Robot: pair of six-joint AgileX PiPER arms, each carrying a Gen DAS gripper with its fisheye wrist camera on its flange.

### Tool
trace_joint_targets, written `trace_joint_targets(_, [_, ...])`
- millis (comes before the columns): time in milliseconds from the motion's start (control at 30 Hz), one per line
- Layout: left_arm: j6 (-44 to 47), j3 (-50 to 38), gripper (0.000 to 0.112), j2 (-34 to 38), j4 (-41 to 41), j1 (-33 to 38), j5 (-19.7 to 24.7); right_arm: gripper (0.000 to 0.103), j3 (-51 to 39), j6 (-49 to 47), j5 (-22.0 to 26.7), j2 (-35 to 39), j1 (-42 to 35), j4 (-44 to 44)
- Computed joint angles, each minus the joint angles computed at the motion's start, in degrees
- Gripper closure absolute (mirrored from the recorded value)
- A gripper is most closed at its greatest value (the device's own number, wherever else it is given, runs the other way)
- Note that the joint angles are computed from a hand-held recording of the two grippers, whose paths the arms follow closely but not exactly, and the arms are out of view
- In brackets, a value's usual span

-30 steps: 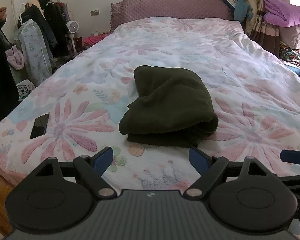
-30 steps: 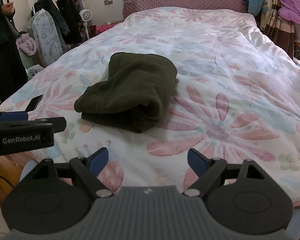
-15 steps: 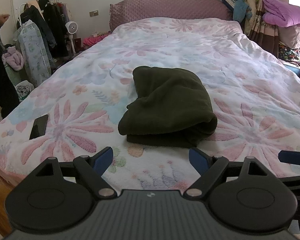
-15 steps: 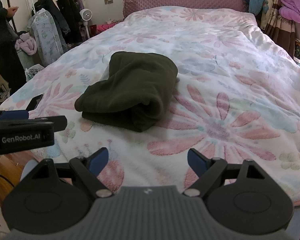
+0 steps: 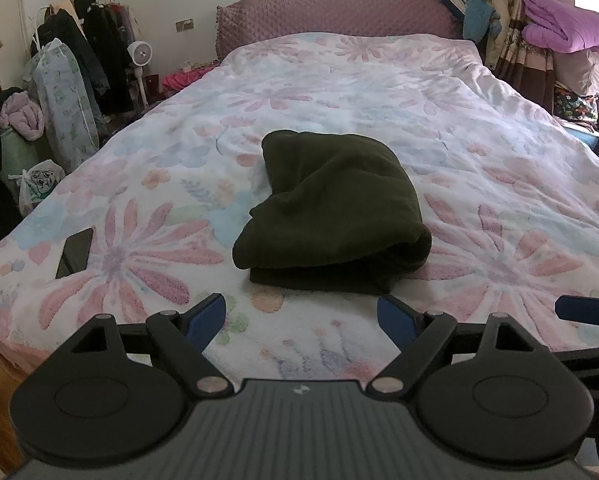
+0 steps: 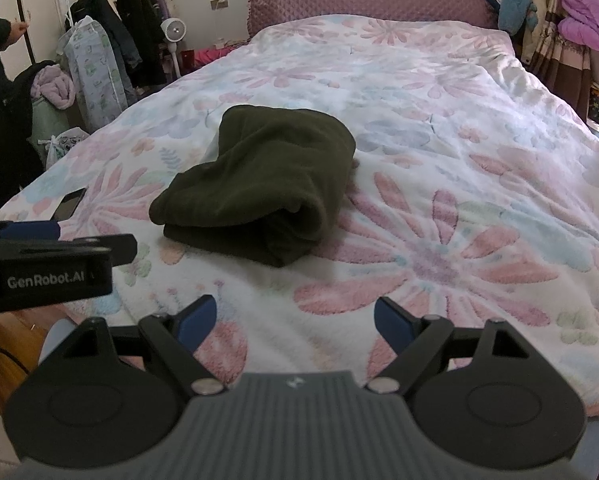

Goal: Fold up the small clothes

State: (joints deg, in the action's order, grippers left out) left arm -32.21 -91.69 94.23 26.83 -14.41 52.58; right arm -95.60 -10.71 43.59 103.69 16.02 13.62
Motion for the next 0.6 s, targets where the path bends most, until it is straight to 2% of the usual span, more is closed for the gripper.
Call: trace_joint_targets(600, [0.5, 0.9, 0.012, 0.0, -1.3, 0.5, -1.1, 0.021, 0.1, 0.3, -0.6, 0.0, 0.2, -0.3])
